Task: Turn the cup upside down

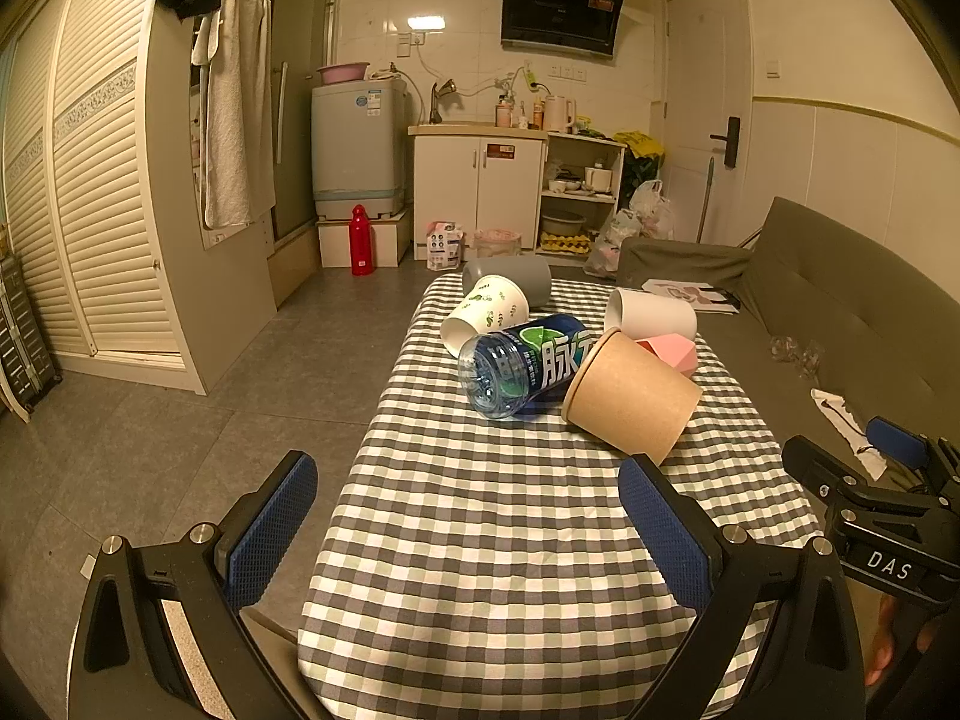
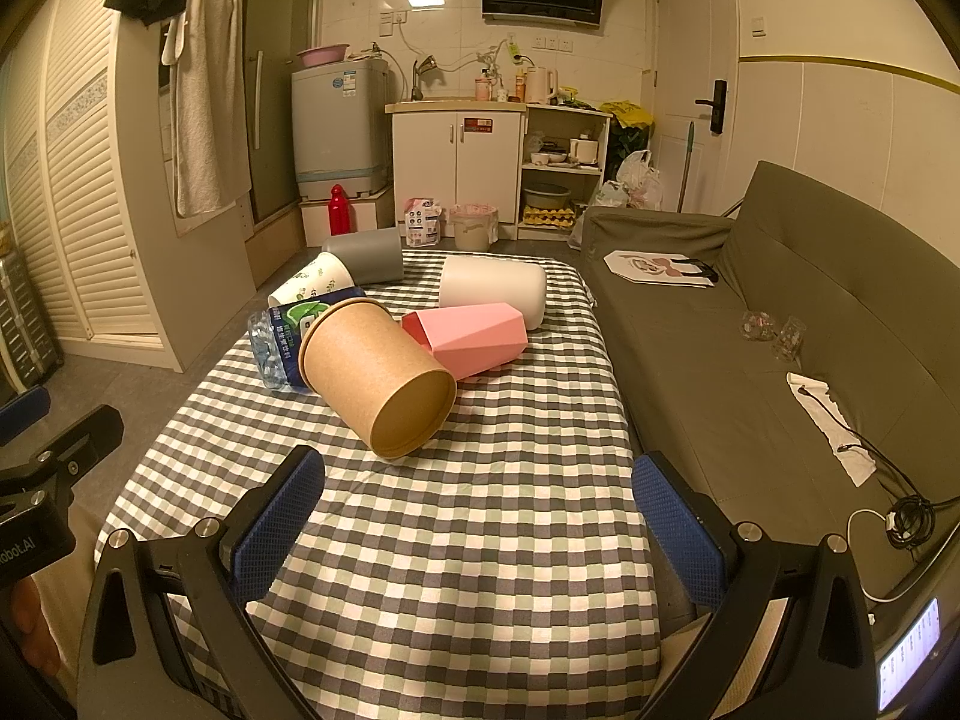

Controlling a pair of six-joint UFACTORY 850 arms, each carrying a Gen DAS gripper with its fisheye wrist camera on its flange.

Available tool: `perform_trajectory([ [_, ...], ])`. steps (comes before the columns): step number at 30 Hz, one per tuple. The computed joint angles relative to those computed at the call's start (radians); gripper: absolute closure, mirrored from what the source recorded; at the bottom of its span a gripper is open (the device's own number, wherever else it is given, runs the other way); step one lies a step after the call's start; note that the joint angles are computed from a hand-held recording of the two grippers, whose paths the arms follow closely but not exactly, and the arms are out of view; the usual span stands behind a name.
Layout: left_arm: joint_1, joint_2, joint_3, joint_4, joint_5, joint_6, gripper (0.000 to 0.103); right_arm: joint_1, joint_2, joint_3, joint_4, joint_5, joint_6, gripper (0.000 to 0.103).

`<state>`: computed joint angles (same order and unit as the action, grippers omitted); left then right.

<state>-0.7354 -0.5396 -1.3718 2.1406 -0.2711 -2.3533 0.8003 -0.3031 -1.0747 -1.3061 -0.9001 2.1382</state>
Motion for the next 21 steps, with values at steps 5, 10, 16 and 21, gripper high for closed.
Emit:
perform_trajectory([
  [5, 0.0, 0.0, 0.0, 0.0, 0.0, 0.0, 0.0, 0.0, 0.0, 0.0, 0.0, 0.0, 0.0, 0.0],
  [10, 0.0, 0.0, 0.0, 0.0, 0.0, 0.0, 0.0, 0.0, 0.0, 0.0, 0.002, 0.0, -0.002, 0.0],
  [16, -0.001, 0.0, 0.002, 0.003, 0.002, 0.0, 0.0, -0.001, 0.002, 0.001, 0.003, 0.003, -0.005, 0.0],
  [21, -0.014, -0.02, -0.014, -0.035, 0.004, 0.034, 0.0, -0.001, 0.0, 0.0, 0.003, 0.006, -0.009, 0.0],
])
